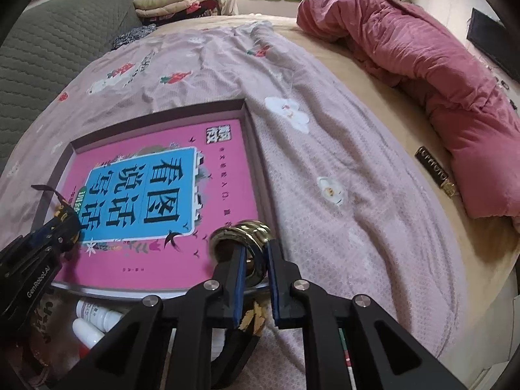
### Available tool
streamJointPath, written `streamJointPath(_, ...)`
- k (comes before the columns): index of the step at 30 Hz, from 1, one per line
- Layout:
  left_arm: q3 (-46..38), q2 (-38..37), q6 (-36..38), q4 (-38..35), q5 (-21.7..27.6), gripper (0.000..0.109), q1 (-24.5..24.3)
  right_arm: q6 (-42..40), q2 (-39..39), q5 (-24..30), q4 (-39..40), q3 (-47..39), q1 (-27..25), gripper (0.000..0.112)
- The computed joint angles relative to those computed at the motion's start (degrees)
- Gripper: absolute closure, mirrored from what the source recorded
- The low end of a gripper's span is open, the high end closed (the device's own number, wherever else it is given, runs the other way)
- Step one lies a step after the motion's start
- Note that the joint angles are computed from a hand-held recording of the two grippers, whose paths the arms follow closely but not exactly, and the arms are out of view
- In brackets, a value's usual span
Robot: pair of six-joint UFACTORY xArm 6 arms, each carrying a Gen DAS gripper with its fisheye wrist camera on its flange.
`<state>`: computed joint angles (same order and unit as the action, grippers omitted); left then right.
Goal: Organize rigid objects
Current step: 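Open the left tool over the book while the right tool releases the brass fitting into the box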
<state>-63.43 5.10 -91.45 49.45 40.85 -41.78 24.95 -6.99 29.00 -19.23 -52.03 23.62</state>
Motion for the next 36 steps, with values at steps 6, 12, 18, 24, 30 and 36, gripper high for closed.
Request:
streamJointPath(6,0.1,-0.5,-1.3,1.5,0.1,0.084,0.0,0.6,-0.5,-2.0,-0.5,0.3,-0.3,0.090)
streamJointPath(12,0.4,-1.1,-2.1,2.0,0.5,0.079,0.0,1.4,-0.5,-2.2,-1.5,0.2,-0.4,0.090)
streamJointPath(18,0.7,-1.5,-2.5,2.7,0.1,0.075,0.0,1.4,-1.1,-2.8,-1.6,0.8,-0.4,0.090)
streamJointPath(24,0.7,-1.7,-2.3,2.8,0.3,0.074,-0.2,1.6,-1.2,-3.2,-2.1,1.1,-0.5,0.090)
streamJointPath(30,0.8,-2.4,-3.0,3.8,0.4,0.072,-0.5,1.6,-2.2,-3.7,-2.2,2.0,-0.5,0.089)
streamJointPath(36,1.2,-3.3,-3.8,5.2,0.7,0.065,-0.9,1.6,-2.9,-4.3,-2.4,2.5,-0.5,0.088)
